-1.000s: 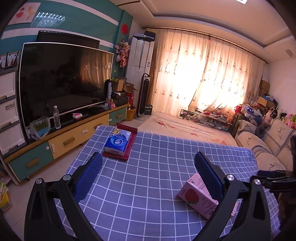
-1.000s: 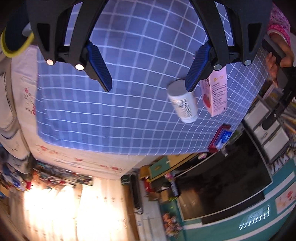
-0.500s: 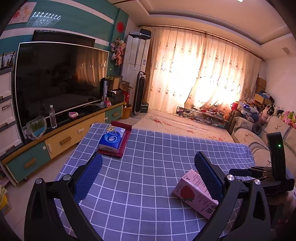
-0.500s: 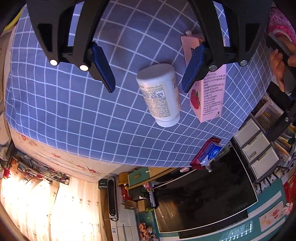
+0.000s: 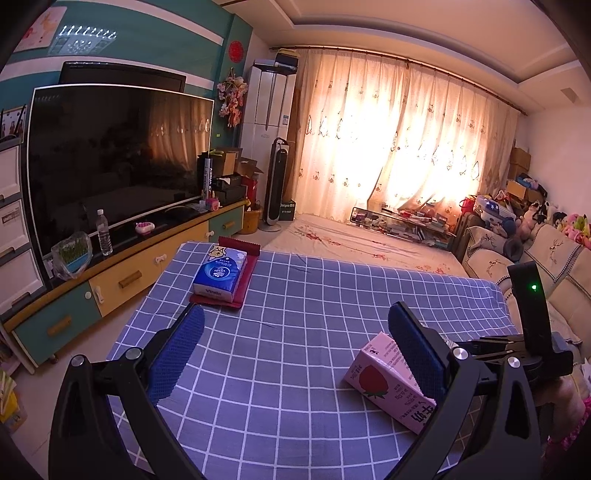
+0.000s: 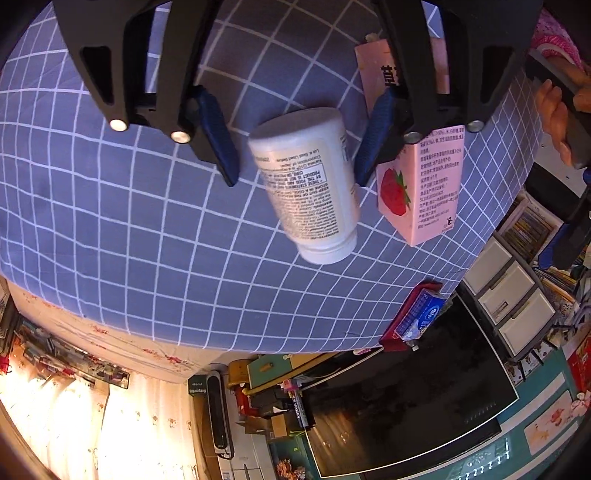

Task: Collect trash
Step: 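Grasp the white pill bottle with the right gripper, then carry the pill bottle over the yellow bin and open the right gripper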

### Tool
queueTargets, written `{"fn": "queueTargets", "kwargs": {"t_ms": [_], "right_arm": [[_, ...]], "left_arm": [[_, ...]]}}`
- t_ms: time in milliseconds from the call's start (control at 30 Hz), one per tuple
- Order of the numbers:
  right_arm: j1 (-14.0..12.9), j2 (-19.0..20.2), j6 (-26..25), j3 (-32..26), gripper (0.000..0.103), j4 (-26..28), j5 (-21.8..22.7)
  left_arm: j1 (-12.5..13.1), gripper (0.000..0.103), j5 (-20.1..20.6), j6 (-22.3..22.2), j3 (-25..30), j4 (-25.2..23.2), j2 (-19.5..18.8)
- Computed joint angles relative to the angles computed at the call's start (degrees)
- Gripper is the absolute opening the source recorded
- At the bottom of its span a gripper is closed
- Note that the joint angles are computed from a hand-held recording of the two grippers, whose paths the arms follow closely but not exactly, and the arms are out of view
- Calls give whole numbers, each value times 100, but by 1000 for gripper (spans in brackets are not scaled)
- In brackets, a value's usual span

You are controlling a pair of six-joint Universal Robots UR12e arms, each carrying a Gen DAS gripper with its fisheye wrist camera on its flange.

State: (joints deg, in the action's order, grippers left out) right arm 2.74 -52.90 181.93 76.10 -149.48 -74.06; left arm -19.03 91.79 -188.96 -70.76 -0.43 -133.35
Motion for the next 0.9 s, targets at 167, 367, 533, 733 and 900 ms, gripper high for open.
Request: {"fn": "queueTargets", "kwargs": {"t_ms": [167,367,533,733,900], "right_arm": [[32,-22,44,40,51,-99,-134],[30,-220,82,266,48,-348,-379],[13,-497,135,566,45,-538,-530],[-35,-911,176,1040,45,-834,-497],[-102,-1309,212,1601,45,-1190,-591]], "left_arm": [[-10,98,6,9,7,-3,-9],[-4,98,-24,25,-5,17,-17],[-2,98,-58,32,-12,43,-13],[-17,98,-74,94,-38,87,-4],[-26,98,-109,152,-44,85,0]]}}
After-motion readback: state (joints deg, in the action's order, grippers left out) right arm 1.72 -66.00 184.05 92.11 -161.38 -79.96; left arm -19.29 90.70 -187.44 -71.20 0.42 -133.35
